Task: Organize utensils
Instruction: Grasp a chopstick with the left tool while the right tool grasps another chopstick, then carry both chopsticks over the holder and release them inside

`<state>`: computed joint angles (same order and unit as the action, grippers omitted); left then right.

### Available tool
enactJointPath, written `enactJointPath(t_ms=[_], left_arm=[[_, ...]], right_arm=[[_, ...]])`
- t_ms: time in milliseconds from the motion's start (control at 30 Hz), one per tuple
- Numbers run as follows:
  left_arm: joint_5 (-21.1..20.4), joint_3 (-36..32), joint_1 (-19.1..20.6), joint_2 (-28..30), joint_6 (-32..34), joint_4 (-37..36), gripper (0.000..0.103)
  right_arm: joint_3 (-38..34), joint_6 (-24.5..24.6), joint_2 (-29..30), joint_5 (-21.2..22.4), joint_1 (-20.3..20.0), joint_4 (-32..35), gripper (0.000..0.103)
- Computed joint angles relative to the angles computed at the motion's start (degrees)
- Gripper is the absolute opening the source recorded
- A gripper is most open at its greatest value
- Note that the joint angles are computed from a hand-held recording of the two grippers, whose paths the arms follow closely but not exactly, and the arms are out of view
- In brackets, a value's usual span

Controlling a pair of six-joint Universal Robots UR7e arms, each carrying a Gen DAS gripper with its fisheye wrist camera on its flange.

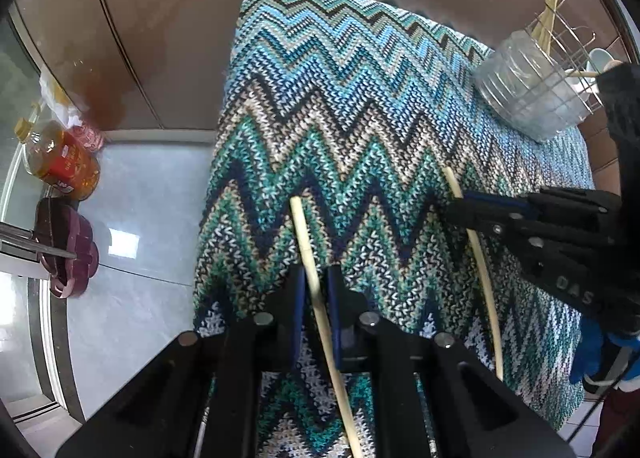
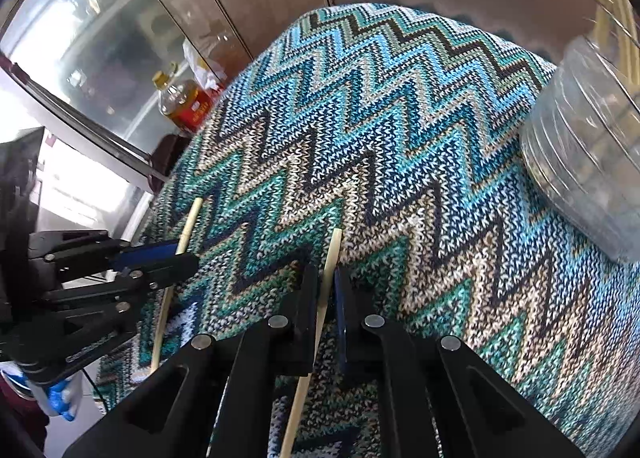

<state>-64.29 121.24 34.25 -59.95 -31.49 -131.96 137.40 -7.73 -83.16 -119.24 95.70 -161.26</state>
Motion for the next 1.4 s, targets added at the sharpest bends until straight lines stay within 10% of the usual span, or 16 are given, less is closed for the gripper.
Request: enactJointPath(t_ms=[767,1400], left_arm=[[7.48,8.96,-10.74,-10.83,-4.71,-8.91,0.005],[12.33,12.80,-23.07,-20.38,-11.09,-7.04,0.005]], right_arm=[[12.17,-3.12,-23.85,2.80,9.65,-5.70,0.006],[17.02,5.22,-38.45,-6.79,25.77,-2.55,0.005]])
